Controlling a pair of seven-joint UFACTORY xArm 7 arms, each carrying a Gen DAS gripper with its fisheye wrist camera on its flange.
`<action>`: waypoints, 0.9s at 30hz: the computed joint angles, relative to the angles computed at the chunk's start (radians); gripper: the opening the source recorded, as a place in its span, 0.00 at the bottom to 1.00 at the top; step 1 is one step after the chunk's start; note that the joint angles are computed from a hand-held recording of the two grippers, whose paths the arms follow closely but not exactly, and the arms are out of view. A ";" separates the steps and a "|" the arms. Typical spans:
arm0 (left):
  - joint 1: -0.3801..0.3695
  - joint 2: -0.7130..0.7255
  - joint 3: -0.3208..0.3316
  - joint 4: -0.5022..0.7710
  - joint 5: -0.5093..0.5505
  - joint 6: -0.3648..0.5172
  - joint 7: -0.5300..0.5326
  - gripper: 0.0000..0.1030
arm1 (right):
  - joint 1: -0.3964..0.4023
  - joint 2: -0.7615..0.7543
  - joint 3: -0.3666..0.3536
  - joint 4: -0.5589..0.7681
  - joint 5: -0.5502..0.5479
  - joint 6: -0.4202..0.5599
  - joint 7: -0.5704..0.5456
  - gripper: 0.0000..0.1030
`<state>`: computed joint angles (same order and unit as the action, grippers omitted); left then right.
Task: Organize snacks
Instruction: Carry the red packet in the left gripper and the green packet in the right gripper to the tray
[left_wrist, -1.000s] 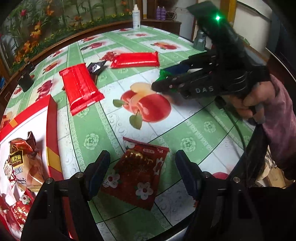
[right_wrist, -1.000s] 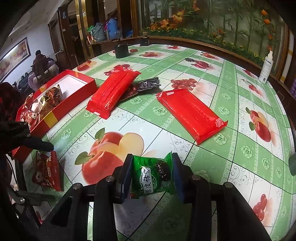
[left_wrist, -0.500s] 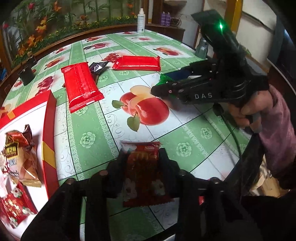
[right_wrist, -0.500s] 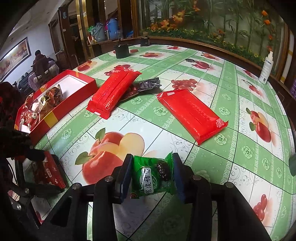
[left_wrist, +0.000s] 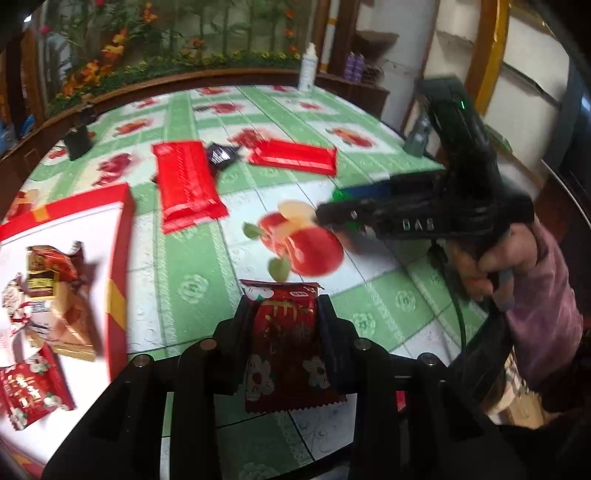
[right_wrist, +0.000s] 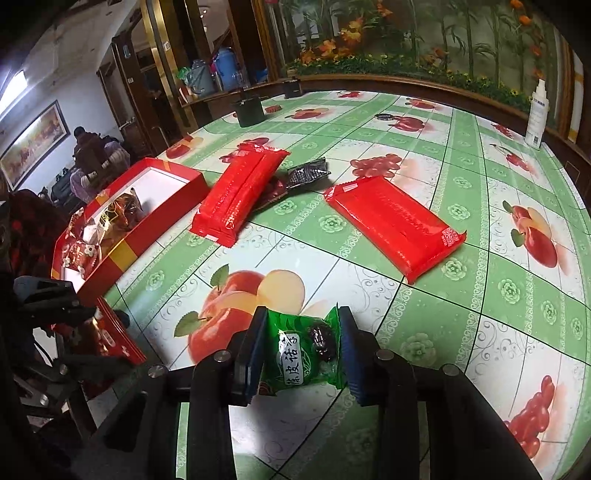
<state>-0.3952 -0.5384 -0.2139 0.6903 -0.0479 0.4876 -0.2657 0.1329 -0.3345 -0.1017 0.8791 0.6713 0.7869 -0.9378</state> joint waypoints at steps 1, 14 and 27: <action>0.013 -0.012 -0.007 -0.003 0.008 -0.005 -0.017 0.30 | 0.002 -0.001 -0.003 0.001 0.009 0.003 -0.002 0.37; 0.138 -0.208 -0.014 -0.085 0.106 -0.015 -0.138 0.30 | 0.031 0.033 0.005 0.038 0.170 0.046 0.060 0.36; 0.132 -0.307 0.023 -0.141 0.091 0.052 -0.054 0.30 | 0.113 0.089 0.104 0.102 0.376 0.003 0.096 0.36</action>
<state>-0.2637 -0.8451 -0.1909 0.5495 0.0427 0.5400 -0.3198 0.2455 -0.2451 0.0024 0.9809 1.0472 0.7901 -0.8423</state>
